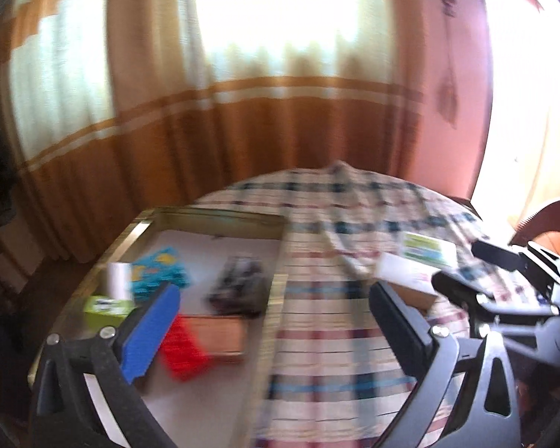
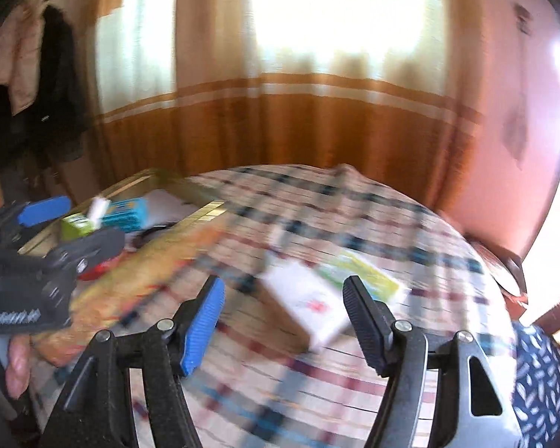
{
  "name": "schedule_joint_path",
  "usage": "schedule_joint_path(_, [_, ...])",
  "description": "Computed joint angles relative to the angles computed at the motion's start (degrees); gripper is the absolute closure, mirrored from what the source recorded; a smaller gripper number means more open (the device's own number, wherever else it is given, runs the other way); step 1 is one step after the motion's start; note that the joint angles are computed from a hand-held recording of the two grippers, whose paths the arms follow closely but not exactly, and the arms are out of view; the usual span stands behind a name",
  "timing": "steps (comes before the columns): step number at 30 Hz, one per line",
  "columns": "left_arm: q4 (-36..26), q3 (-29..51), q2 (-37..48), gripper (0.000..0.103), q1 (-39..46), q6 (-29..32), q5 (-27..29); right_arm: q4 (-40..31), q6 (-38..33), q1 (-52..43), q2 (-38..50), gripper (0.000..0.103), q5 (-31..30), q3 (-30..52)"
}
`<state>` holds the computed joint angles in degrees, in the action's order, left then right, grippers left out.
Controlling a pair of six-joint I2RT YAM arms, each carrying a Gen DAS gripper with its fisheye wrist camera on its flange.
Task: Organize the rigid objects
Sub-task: 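Open the right tool to release the red brick and withdraw both tools over the table, then grasp the green floss box with the right tool while the left tool approaches the white box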
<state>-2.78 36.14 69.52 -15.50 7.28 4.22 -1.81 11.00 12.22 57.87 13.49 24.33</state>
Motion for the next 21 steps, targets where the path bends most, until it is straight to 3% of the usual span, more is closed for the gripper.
schedule_joint_path(5, [-0.1,4.4,8.2,0.000,-8.9,-2.3,-4.6,-1.5,-1.2,-10.9,-1.2,0.027,-4.0,-0.5])
schedule_joint_path(11, [0.1,7.1,14.2,0.000,-15.6,-3.5,-6.6,-1.9,-2.6,-16.7,0.8,0.026,-5.1,-0.1])
schedule_joint_path(16, [0.7,9.1,18.0,0.000,-17.8,-3.2,-7.3,-2.0,-2.3,-23.2,2.4,0.016,-9.4,0.5])
schedule_joint_path(21, [0.8,10.7,21.3,0.000,-19.1,-2.8,-7.2,-1.8,-1.9,-25.1,3.0,0.014,-9.6,0.7])
